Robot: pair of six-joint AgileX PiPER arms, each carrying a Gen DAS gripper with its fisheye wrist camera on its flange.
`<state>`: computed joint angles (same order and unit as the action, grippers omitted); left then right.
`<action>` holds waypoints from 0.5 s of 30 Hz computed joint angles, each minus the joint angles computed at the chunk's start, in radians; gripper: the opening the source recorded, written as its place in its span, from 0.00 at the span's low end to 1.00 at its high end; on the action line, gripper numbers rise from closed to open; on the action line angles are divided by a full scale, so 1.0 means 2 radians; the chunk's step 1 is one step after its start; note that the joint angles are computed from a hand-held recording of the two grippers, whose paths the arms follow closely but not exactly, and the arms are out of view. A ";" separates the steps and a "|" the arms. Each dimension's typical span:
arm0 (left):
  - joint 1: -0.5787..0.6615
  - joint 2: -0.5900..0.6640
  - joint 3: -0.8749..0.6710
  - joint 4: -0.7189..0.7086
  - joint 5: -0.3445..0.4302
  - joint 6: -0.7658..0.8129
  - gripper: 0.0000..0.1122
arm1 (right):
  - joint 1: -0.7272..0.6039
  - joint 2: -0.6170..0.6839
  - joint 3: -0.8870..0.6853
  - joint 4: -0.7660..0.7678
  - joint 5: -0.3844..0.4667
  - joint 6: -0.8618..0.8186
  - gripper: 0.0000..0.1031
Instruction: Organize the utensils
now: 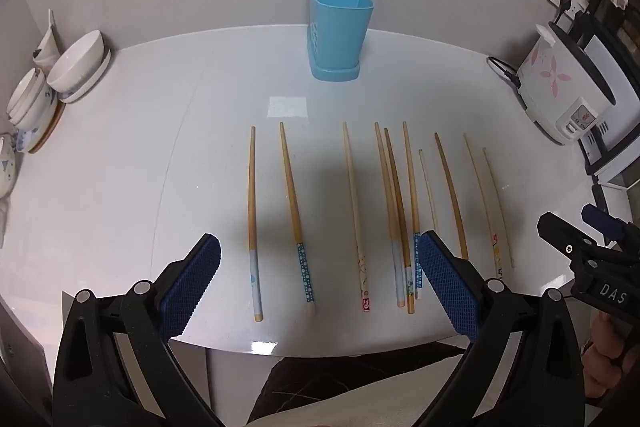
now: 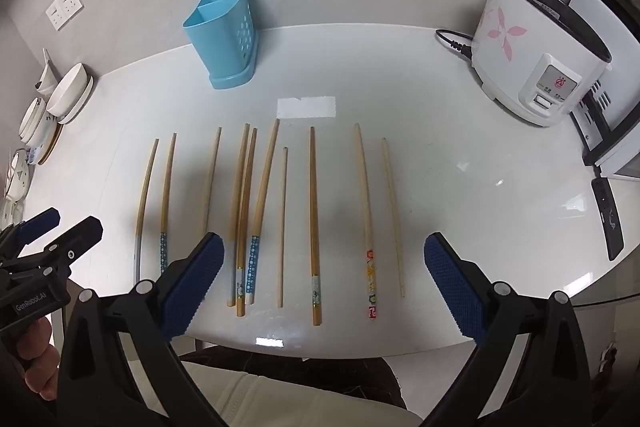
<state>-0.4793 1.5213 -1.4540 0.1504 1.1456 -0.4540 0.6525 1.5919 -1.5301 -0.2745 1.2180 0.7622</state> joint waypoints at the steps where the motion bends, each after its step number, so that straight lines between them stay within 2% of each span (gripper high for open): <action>1: 0.000 0.000 0.000 0.000 0.000 0.000 0.86 | -0.002 -0.003 0.004 0.001 -0.002 -0.002 0.93; 15: 0.005 0.002 -0.004 -0.004 0.003 0.004 0.86 | 0.000 -0.004 0.006 -0.010 -0.005 0.001 0.93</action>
